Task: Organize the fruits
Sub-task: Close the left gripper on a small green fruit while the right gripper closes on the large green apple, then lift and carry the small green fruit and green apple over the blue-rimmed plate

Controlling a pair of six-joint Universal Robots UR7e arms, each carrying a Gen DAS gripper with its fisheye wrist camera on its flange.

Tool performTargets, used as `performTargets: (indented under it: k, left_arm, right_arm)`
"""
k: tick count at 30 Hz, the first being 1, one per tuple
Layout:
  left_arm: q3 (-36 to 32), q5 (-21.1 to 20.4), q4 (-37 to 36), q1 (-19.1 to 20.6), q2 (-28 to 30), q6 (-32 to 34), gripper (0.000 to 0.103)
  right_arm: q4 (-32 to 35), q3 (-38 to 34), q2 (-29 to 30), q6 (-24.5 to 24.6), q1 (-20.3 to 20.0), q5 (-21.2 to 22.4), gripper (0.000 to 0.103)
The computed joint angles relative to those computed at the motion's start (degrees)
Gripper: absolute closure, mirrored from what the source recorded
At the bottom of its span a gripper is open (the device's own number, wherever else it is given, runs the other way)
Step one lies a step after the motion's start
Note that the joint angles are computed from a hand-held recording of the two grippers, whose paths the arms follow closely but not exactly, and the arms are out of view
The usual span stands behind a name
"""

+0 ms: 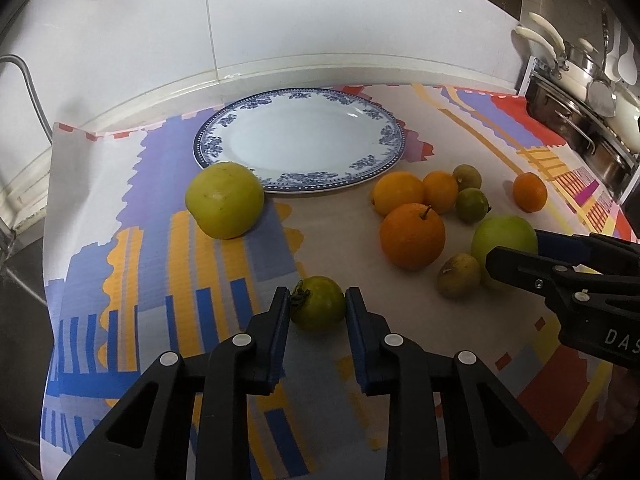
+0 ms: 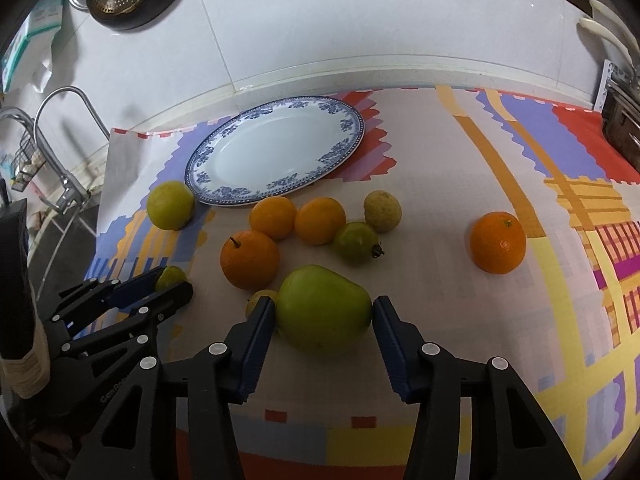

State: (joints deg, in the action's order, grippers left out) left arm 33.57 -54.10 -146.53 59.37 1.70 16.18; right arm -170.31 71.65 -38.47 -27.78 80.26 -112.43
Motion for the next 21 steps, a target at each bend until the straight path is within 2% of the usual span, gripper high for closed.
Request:
performTargets:
  k: [11,21]
  left_arm:
    - [7.5,0.4,-7.1,-1.2,-3.9,0.4,0.075]
    - [15.0,3.7,-16.7,-3.3,-7.4,-0.2,0.075]
  right_arm:
    - [-2.7,2.6,-1.5,-1.1,-0.1,1.2,0.052]
    - [-2.4,4.3,-3.7,-7.0,0.6,5.9,0.052]
